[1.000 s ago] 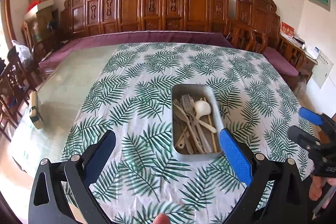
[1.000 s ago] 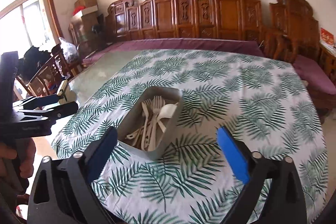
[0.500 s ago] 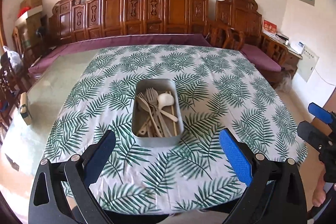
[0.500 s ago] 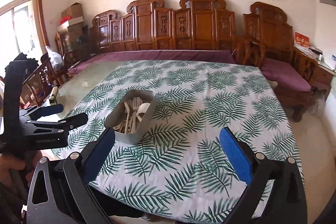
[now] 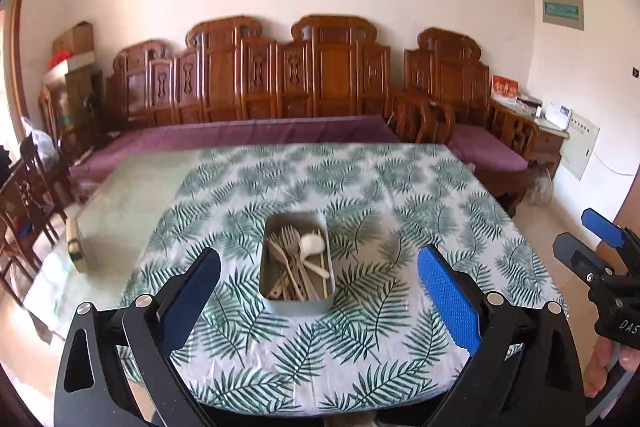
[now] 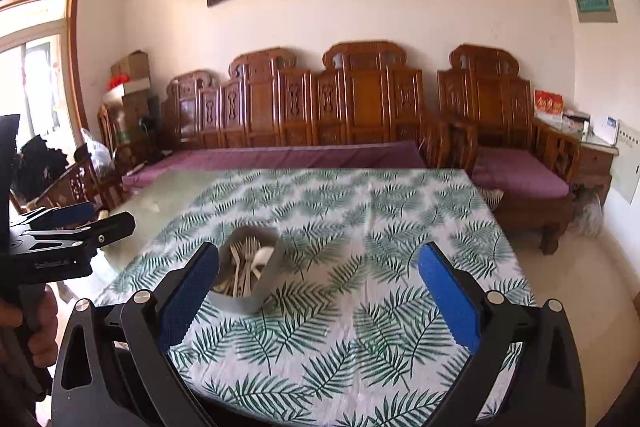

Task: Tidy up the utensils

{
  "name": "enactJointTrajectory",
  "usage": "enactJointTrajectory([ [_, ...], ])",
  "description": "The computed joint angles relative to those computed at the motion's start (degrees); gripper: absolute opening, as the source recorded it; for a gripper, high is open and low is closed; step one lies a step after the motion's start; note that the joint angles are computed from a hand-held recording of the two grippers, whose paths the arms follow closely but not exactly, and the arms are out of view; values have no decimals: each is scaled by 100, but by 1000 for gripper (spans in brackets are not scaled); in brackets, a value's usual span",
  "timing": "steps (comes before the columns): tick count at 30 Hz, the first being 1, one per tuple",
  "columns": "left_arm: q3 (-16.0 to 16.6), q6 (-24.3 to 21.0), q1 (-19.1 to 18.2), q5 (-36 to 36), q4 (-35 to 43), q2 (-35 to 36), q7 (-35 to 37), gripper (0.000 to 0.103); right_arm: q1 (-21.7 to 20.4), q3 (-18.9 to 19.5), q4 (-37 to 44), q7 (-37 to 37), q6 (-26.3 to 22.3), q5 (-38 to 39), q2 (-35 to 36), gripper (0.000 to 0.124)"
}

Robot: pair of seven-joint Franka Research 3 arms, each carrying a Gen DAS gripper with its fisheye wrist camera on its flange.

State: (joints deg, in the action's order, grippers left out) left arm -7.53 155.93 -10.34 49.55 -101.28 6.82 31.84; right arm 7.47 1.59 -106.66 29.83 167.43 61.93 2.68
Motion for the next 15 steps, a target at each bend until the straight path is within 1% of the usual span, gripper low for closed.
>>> enactJointTrajectory([
  [3,9,33,-21,258,-66,-138,-238,95,8,7,-40,-330,74,356,-134,100],
  [7,-34,57,3,515,-165,-271,-481,95,52,-42,-60,-531,119,566,-215,100],
  [15,-102,35,40,609,-186,-279,-550,95,106,-96,-81,-519,164,558,-220,100],
])
